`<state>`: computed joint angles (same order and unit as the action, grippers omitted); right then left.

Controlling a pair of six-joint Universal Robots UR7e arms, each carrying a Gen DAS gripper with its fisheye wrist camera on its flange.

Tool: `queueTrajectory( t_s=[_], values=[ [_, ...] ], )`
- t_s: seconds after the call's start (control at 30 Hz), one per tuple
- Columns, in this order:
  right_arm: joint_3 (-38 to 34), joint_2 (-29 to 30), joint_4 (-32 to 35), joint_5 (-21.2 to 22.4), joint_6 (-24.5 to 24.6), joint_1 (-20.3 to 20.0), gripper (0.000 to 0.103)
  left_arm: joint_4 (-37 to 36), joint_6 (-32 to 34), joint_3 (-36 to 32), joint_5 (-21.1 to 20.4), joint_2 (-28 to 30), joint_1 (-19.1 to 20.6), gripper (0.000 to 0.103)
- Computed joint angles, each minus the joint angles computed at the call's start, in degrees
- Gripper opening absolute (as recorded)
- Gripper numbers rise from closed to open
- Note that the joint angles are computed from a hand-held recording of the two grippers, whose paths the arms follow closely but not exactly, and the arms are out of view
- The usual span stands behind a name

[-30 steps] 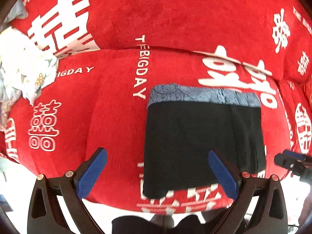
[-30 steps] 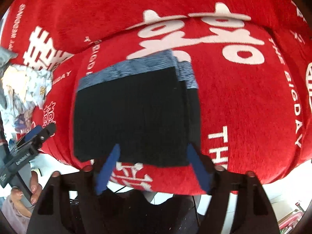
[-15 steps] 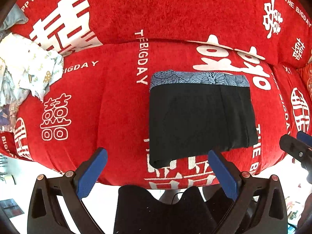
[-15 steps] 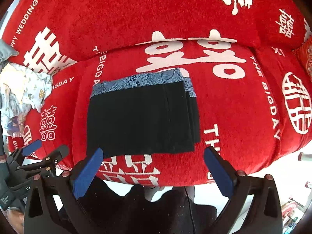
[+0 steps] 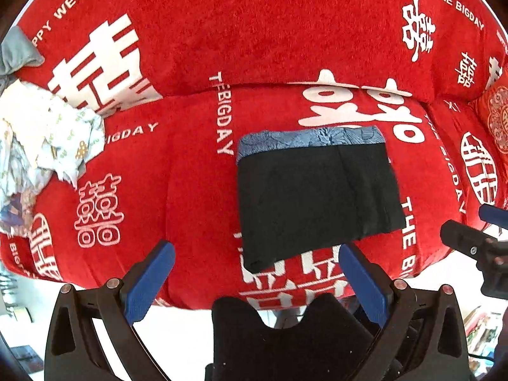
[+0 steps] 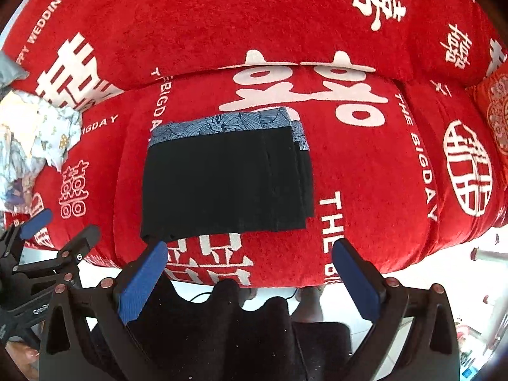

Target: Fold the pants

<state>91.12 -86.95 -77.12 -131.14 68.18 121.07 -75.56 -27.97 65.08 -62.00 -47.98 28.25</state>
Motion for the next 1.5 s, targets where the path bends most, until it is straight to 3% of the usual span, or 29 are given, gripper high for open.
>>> queueTrajectory(
  t_s=[0.2, 0.43, 1.5],
  values=[
    [-1.3, -0.2, 5.4, -0.7, 0.7, 0.4, 0.103, 4.4, -5.7, -0.6, -1.5, 0.9, -1.4, 0.103],
    [-1.1, -1.1, 5.4, -1.2, -2.8, 0.0, 0.103, 6.0, -8.0, -1.0, -1.5, 1.8, -3.2, 0.103],
    [-1.3, -1.1, 6.0, -2.4, -3.1, -0.3, 0.103, 8.6, -9.0, -3.2, -0.7, 3.4, -3.5, 0.103]
  ],
)
